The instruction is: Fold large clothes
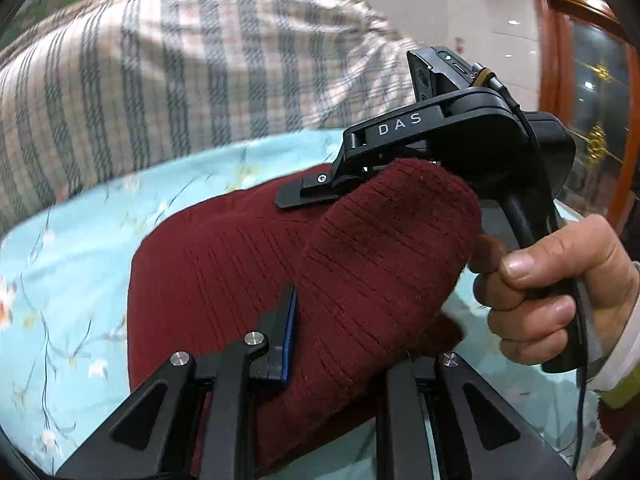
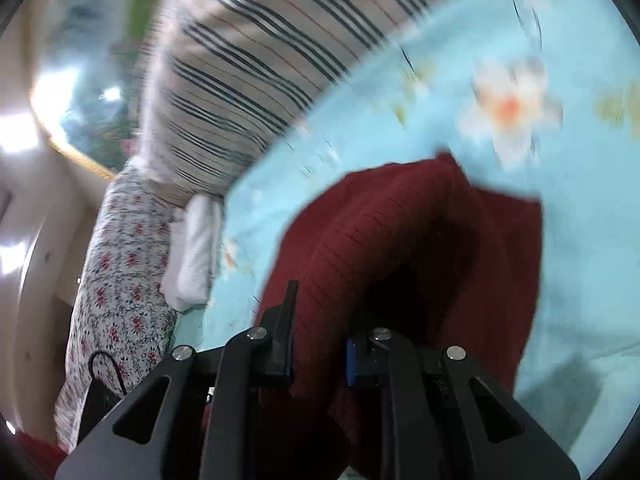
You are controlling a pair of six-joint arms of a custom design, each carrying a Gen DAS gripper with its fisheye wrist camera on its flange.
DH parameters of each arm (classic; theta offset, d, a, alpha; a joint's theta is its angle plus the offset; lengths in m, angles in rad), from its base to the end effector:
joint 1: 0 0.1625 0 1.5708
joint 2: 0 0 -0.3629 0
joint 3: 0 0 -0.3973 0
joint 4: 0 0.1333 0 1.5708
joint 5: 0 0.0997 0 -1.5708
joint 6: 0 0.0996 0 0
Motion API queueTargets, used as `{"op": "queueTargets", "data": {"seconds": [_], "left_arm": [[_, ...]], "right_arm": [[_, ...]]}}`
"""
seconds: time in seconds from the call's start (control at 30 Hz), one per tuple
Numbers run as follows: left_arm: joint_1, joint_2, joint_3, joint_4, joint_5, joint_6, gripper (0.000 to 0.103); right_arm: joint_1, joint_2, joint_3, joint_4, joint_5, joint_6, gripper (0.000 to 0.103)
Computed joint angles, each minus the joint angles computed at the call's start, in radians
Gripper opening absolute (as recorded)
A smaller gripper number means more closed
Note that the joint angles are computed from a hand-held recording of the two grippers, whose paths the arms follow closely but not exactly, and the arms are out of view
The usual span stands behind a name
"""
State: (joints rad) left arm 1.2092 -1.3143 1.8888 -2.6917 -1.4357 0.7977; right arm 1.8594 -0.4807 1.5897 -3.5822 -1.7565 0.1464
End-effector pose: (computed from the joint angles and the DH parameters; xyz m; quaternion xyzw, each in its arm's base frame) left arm -0.0616 -0.5776 0.2651 0.5110 0.8138 -0.2488 0.1217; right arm 0.2916 -0.5783 -0.0078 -0.0233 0.8967 -0.4419 0.0122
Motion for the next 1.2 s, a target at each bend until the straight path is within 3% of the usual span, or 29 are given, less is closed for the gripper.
{"op": "queueTargets", "data": {"seconds": [0.2, 0.3, 0.43, 0.53, 0.67, 0.73, 0.87, 1.03, 1.2], "left_arm": [[0.008, 0.074, -0.021, 0.084, 0.046, -0.019, 0.017], [0.015, 0.080, -0.029, 0.107, 0.042, -0.010, 0.020], [0.009, 0.060, -0.038, 0.160, 0.042, -0.015, 0.029], [0.020, 0.019, -0.059, 0.259, 0.015, -0.049, 0.035], [0.053, -0.043, -0.098, 0.387, -0.031, -0.115, 0.055], [0.070, -0.064, -0.119, 0.413, -0.050, -0.144, 0.060], [0.109, -0.051, -0.205, 0.448, -0.073, -0.226, 0.075], [0.161, 0.064, -0.378, 0.532, -0.099, -0.353, 0.080], [0.204, 0.290, -0.662, 0.782, -0.125, -0.480, 0.081]], "right_arm": [[-0.043, -0.003, 0.048, 0.025, -0.115, 0.036, 0.019], [-0.077, 0.008, 0.082, -0.055, -0.063, 0.036, 0.019], [-0.077, 0.018, 0.078, -0.081, -0.064, 0.032, 0.022], [-0.061, 0.019, 0.069, -0.079, -0.106, 0.035, 0.032], [-0.027, -0.004, 0.102, -0.099, -0.188, 0.038, 0.044], [-0.007, -0.015, 0.127, -0.122, -0.231, 0.037, 0.064], [0.001, -0.044, 0.179, -0.147, -0.215, 0.058, 0.076], [-0.014, -0.056, 0.183, -0.085, -0.168, 0.076, 0.079], [-0.036, -0.051, 0.145, 0.014, -0.143, 0.081, 0.079]]}}
